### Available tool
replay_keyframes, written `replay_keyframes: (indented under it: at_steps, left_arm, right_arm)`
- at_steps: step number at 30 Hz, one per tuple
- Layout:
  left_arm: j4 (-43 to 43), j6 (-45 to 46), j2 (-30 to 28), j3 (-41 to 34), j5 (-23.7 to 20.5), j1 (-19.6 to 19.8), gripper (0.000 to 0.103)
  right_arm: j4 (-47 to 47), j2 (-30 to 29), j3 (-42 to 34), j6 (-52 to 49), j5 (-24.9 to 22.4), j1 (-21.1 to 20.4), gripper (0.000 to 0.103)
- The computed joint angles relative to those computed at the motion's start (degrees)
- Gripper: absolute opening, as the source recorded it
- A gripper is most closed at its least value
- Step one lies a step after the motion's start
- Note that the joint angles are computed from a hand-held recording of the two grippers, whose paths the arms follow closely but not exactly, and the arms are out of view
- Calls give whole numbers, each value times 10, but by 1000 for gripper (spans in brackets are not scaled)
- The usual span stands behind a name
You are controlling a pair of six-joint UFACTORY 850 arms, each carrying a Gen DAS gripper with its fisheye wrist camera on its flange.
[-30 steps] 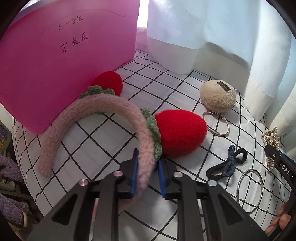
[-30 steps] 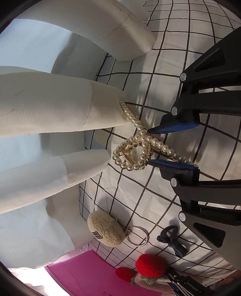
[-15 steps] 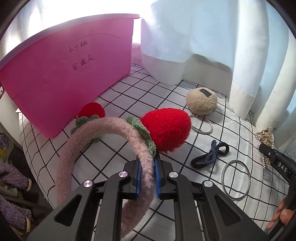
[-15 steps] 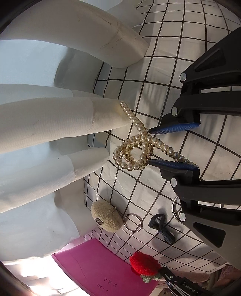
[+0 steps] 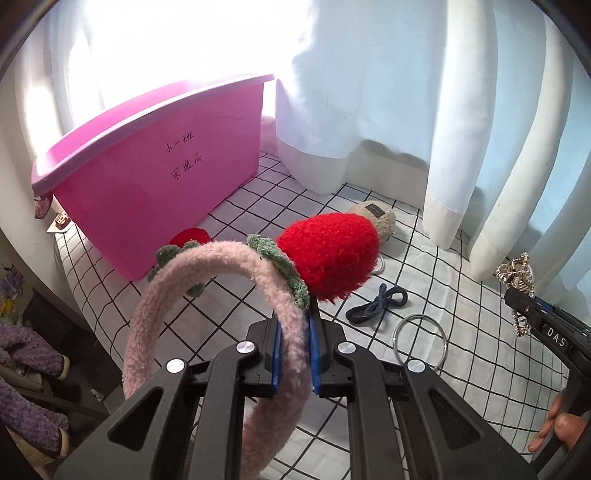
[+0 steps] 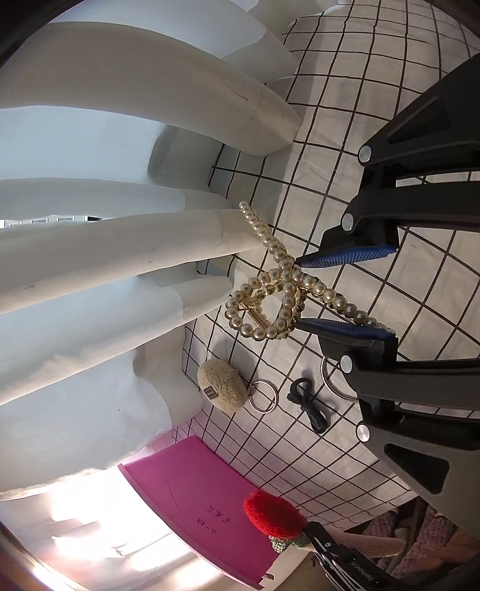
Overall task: Organize jewelry
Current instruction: 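Carry the headband and pearl clip with both tools over the pink tub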
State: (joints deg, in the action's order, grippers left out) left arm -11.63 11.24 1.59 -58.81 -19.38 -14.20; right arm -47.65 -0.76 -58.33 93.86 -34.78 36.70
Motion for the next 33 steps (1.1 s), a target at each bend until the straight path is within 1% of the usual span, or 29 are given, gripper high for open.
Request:
replay_keyframes:
  at_steps: [6,10,16,21,24,28,31,33]
  left_arm:
    - [-2,-12,43,-10,-38,-4,12]
    - [3,-25,74,-21,-56,-6,12]
    - [33,-62,108,-42,-54,0,12]
    - [45,-68,106,-74,-50,23,12]
    - [13,-27,95,-94,-46,46,12]
    - [-42,46,67,-131,-42,78,12]
    - [-105,117,33,-170,-56,104,12]
    - [-153,168,5,-200,-71,126,12]
  right_arm:
    - [21,29,-16,-55,-5,9,27]
    - [32,36,-36,-95,9,12,27]
    - [46,29,-79,-161,45,12,27]
    - [49,1,-131,-202,74,15,27]
    - [55,-27,-170,-222,88,14,27]
    - [61,-76,-238,-246,95,15,27]
    - [72,-125,-306,-264,85,17,27]
    - [103,-159,-355,-295,81,14,27]
